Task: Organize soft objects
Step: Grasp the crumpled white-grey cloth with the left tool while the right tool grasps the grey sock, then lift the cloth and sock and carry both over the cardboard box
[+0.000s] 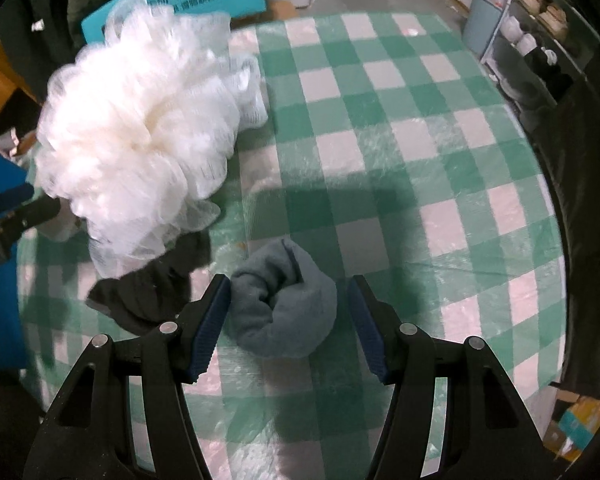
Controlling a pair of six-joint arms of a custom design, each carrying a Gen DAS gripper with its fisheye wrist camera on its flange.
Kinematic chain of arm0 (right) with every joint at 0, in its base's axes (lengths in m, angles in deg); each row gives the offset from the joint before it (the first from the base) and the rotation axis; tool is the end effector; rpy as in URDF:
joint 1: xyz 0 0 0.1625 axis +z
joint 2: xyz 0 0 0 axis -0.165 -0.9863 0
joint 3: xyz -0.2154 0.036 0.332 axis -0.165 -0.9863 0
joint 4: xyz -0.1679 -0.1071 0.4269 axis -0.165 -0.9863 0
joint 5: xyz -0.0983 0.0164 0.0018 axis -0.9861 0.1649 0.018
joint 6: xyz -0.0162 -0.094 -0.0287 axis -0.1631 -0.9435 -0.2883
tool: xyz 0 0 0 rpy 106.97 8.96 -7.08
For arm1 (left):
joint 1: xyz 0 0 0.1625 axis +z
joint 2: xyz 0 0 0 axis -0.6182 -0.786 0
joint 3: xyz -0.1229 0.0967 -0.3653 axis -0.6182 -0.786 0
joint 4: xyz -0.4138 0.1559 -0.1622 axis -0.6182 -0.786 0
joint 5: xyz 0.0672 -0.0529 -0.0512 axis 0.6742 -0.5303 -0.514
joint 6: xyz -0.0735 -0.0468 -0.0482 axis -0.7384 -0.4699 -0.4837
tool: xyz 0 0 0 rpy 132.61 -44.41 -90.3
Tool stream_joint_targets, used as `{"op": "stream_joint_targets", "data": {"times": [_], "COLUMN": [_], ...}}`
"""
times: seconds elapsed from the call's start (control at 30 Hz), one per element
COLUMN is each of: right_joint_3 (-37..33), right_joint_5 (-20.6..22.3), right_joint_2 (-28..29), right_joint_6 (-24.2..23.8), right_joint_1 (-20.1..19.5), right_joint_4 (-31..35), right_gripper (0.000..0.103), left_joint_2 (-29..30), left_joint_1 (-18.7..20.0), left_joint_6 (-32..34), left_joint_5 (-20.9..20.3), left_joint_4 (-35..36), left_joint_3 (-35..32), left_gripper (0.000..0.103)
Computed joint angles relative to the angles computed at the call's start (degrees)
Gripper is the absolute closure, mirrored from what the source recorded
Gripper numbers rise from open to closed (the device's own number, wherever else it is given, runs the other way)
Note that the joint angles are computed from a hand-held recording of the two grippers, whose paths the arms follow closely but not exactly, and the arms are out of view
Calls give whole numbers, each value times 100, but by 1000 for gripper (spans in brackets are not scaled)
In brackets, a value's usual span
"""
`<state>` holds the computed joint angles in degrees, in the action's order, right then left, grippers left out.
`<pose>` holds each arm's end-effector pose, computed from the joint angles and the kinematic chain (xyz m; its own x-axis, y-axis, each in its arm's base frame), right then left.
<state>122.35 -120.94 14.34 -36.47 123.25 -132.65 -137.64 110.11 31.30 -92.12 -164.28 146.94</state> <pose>0.2863 -0.5022 -0.0542 -0.7083 0.4332 0.5573 0.1431 0.8613 -0.4876 -0.0178 -0.6551 0.2360 -0.5530 0.6593 -0.5095 0.6813 0.7098 0.1791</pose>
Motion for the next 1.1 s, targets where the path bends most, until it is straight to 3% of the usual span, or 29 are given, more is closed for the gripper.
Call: {"op": "stream_joint_targets", "data": {"times": [0.17, 0.43, 0.67, 0.93, 1.1], "right_joint_3": [-62, -296, -346, -367, -349], "right_joint_5": [59, -62, -86, -100, -145], "right_joint_2": [103, 277, 258, 281, 262], "right_joint_6": [-135, -196, -268, -437, -516], "right_joint_1": [-67, -2, 97, 107, 135], "right_joint_4": [-73, 220, 16, -224, -335], "right_gripper": [44, 77, 78, 78, 78], "left_joint_2": [143, 419, 549, 586, 463], "left_joint_1": [50, 94, 115, 227, 217], "left_joint_6": [-54, -52, -28, -179, -134], "left_joint_5": [-34, 12, 0, -281, -193], "left_joint_4": [-12, -62, -36, 265, 213], "left_joint_3": [-86, -234, -291, -451, -317], "left_gripper": [22, 22, 24, 57, 66]}}
